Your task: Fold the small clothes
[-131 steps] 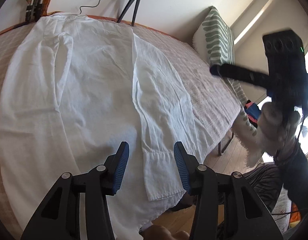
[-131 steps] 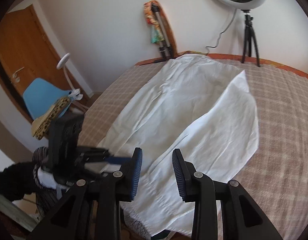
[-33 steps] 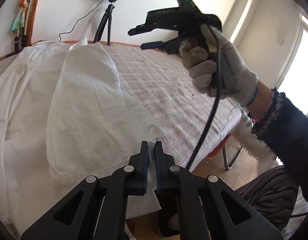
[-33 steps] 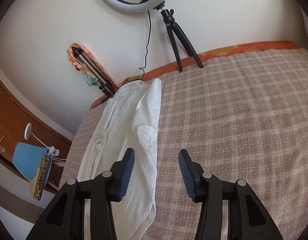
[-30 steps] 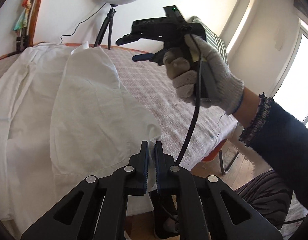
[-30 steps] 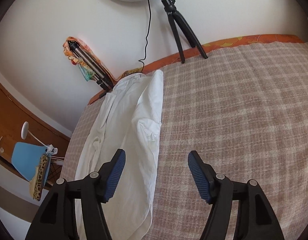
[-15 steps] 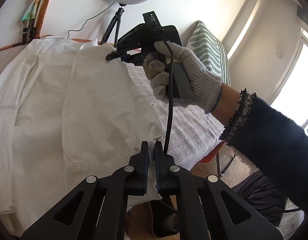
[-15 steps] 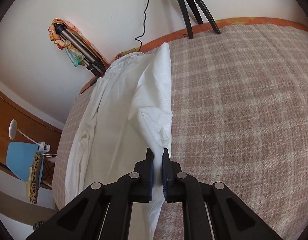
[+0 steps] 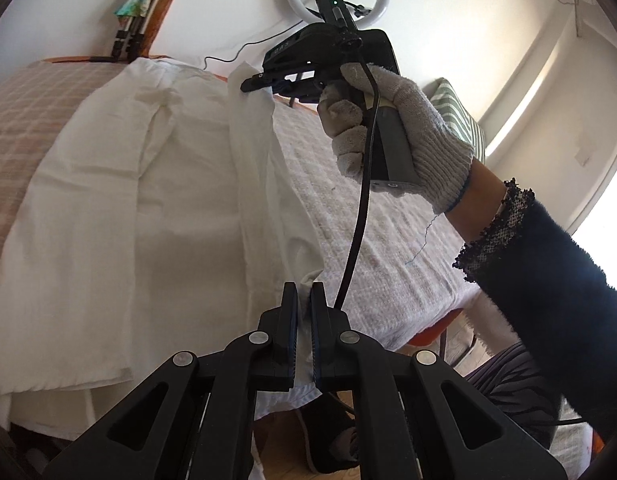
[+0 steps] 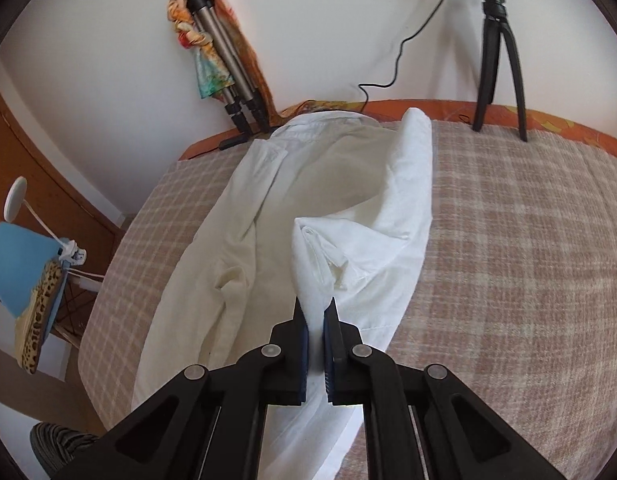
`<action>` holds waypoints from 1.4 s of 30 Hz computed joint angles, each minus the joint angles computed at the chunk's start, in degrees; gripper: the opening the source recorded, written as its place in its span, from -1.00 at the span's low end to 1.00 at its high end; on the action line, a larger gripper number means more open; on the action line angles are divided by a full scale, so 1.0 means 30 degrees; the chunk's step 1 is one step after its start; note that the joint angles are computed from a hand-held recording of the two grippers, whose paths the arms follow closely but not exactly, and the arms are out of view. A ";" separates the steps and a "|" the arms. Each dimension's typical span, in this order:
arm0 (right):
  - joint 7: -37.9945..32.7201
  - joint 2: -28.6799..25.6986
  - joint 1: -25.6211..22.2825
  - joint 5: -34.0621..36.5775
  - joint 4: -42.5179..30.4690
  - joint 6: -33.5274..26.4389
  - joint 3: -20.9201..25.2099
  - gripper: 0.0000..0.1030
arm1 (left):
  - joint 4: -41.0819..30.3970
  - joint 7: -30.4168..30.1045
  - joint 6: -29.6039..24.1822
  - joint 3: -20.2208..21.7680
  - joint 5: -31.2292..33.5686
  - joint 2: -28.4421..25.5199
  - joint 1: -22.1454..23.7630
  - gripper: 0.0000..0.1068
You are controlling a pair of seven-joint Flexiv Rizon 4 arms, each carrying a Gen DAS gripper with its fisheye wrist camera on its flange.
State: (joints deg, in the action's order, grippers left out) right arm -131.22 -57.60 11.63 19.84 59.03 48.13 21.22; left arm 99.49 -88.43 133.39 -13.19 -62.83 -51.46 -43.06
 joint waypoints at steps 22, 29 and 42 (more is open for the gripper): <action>-0.1308 -0.0524 0.0250 -0.0616 0.0287 -0.1198 0.1952 -0.17 | 0.1858 0.3284 0.0437 -0.0842 -0.3567 0.1330 -0.0420 -0.80; -0.3115 0.1722 -0.1519 0.1978 0.2169 -0.0673 0.1211 -0.32 | 0.4173 0.4313 0.0952 -0.1166 -0.3558 0.3097 -0.0820 -0.80; -0.1459 0.0273 -0.0860 0.1076 0.0378 -0.0526 0.0015 -0.34 | 0.3082 0.9011 -0.1900 -0.0014 -0.3823 0.4235 0.0997 -0.80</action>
